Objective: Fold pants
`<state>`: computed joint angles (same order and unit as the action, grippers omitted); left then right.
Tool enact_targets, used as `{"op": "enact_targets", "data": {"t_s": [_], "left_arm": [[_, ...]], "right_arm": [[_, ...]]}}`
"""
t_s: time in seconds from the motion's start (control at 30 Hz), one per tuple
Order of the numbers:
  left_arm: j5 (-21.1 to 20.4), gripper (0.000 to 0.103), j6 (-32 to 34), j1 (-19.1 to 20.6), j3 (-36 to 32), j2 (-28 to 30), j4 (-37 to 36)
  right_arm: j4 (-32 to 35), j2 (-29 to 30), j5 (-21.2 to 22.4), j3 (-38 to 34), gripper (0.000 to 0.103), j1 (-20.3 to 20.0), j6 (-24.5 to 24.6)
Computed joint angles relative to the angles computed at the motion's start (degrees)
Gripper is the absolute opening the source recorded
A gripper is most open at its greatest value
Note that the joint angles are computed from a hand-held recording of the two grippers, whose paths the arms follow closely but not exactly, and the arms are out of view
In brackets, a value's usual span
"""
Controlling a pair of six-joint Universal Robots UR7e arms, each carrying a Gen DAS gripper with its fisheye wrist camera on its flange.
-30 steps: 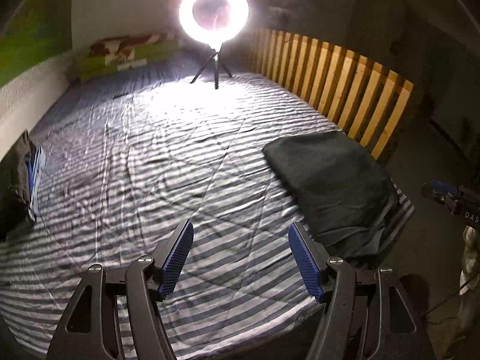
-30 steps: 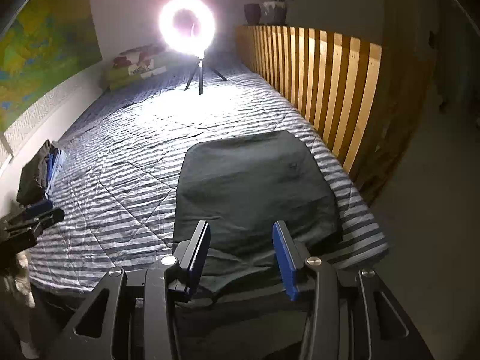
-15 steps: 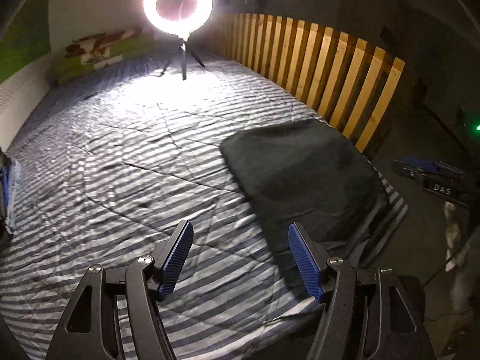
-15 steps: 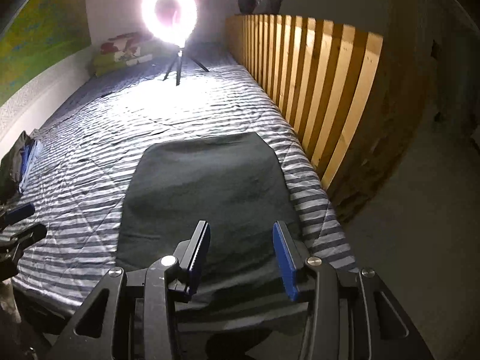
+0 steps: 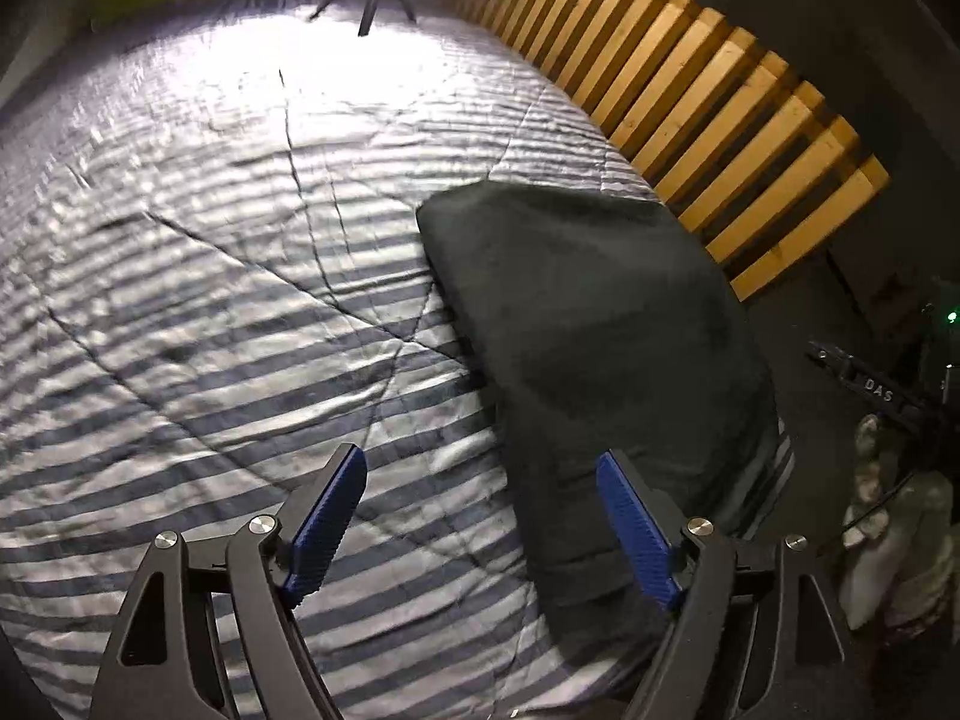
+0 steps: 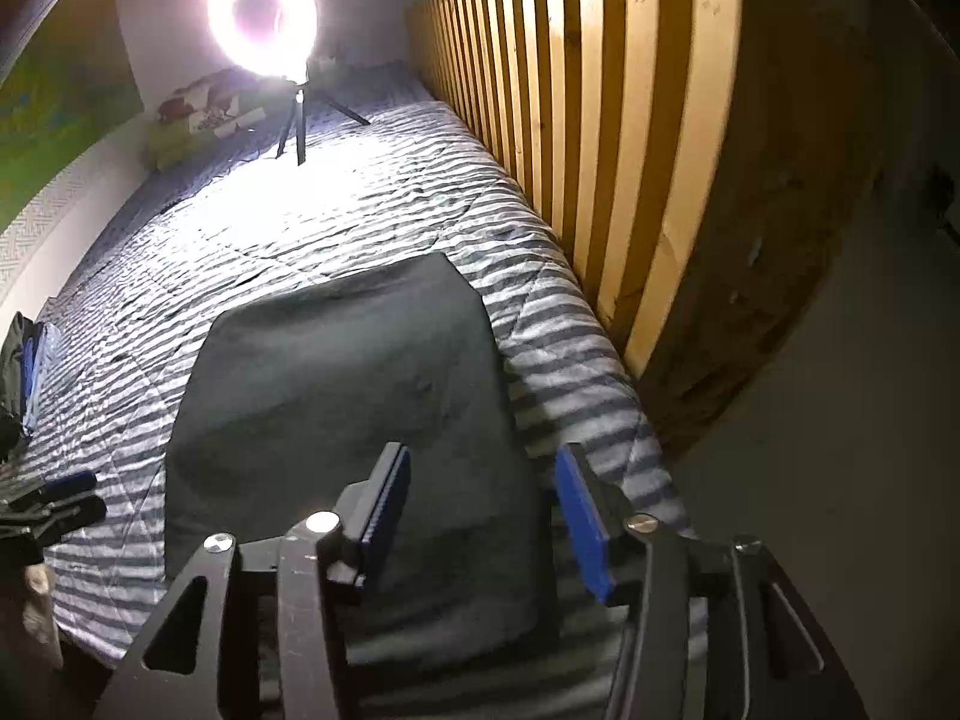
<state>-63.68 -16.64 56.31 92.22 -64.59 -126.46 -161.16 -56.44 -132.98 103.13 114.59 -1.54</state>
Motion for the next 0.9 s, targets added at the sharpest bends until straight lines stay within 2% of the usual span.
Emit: {"op": "enact_targets", "data": {"t_s": [0.13, 0.17, 0.23, 0.4, 0.5, 0.6, 0.67, 0.73, 0.9], "left_arm": [[-3.49, 0.083, -1.69, 2.33, -3.01, 3.23, -0.80], [-3.92, 0.083, -1.70, 2.72, -3.79, 4.04, -0.85], [-4.13, 0.083, -1.63, 3.36, -5.64, 6.02, -0.89], [-3.68, 0.084, -0.98, 4.15, -9.86, 10.50, 1.35], [-2.85, 0.088, -0.35, 4.04, -10.77, 12.08, 1.06], [-2.74, 0.089, 0.60, 3.56, -11.60, 13.12, 1.58], [-3.82, 0.089, 1.24, 3.52, -11.76, 13.25, 1.73], [-4.49, 0.089, 2.35, 3.45, -11.81, 13.47, 1.94], [-5.39, 0.088, 3.94, 3.62, -11.95, 14.09, 0.47]], "right_arm": [[2.61, 2.33, 2.12, -3.53, 0.049, -1.99, 0.69], [3.81, 2.80, 2.82, -4.37, 0.053, -2.55, 0.62], [5.34, 3.43, 3.85, -5.55, 0.058, -3.58, 0.51], [7.45, 3.77, 6.20, -7.40, 0.060, -6.07, 1.67], [10.76, 3.85, 8.89, -8.91, 0.062, -7.63, 2.27], [10.53, 3.71, 11.04, -8.99, 0.069, -8.76, 1.84], [10.64, 3.48, 14.17, -9.02, 0.069, -9.68, 1.97], [12.43, 3.35, 19.14, -9.30, 0.069, -10.92, 1.79], [12.96, 4.70, 21.70, -10.14, 0.071, -11.89, 1.39]]}}
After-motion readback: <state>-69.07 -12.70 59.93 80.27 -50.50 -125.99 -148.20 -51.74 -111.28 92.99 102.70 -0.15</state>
